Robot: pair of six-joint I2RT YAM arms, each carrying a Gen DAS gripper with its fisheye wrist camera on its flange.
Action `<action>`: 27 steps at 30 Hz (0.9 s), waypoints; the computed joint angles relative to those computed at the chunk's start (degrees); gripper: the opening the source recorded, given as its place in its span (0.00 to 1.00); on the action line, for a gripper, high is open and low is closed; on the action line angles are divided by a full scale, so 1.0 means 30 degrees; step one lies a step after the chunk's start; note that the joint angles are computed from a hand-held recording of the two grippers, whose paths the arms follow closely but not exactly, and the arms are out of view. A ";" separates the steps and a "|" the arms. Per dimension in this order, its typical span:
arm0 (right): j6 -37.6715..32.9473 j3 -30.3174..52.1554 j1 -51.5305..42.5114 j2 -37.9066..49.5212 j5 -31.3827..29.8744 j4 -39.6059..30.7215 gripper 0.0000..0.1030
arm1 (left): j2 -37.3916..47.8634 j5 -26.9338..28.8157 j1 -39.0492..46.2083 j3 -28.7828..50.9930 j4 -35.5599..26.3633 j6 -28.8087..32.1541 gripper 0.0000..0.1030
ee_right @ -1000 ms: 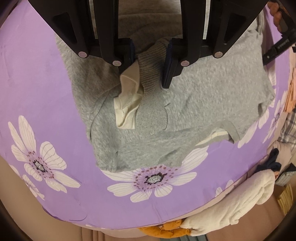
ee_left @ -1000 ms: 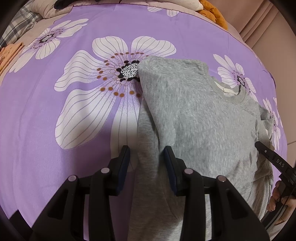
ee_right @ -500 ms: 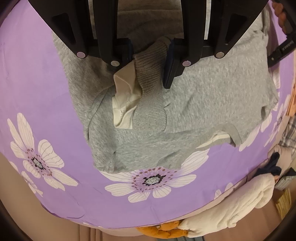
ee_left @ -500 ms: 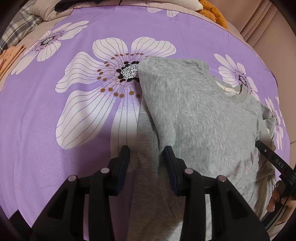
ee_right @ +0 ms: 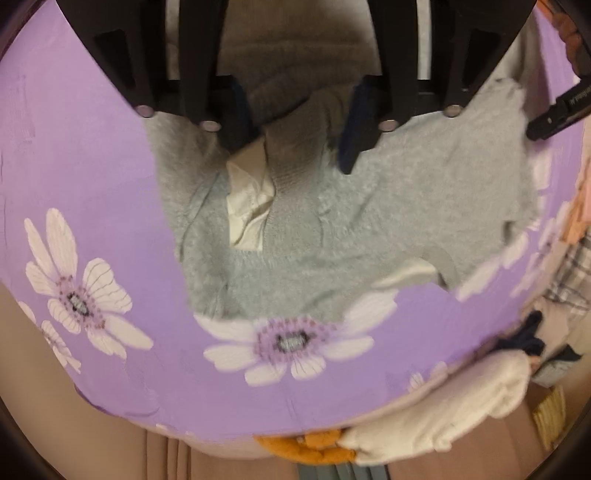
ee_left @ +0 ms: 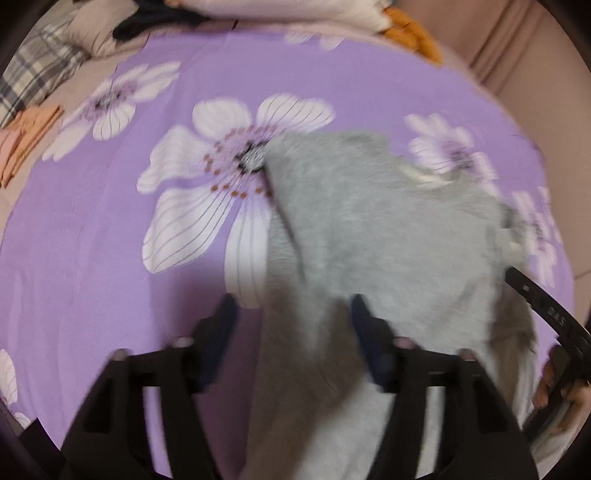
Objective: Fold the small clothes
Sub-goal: 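Open both tools and release the folded side, then close both tools on the ribbed hem of the sweatshirt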
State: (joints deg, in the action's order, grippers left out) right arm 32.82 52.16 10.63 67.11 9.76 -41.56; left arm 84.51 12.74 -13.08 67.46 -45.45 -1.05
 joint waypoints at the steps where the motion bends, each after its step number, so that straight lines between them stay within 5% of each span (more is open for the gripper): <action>1: 0.0001 -0.0133 0.0046 -0.0657 0.0057 -0.0077 0.66 | -0.0781 0.0363 0.0203 -0.0204 -0.0083 0.0207 0.86; 3: -0.0049 -0.0137 0.0282 -0.2038 0.0325 -0.0543 0.73 | -0.2376 0.0916 0.0708 -0.0566 -0.0275 0.0547 0.99; 10: -0.0226 0.1183 0.2856 -0.4522 0.3129 -0.3166 0.92 | -0.6050 0.3479 0.2803 -0.1780 -0.2275 0.2104 0.99; 20: 0.1193 0.0551 0.5501 -0.6965 0.5122 -0.6181 0.92 | -0.8239 0.4880 0.5638 -0.5386 -0.4455 0.4395 0.99; 27: 0.4426 -0.1491 0.7796 -1.0049 0.5400 -0.9585 0.92 | -0.8712 0.5689 0.7806 -0.7308 -0.5949 0.6117 0.95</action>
State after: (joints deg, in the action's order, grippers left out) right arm 46.09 47.68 34.02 36.97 25.96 -70.32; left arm 58.37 29.81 10.34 45.54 -63.30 17.30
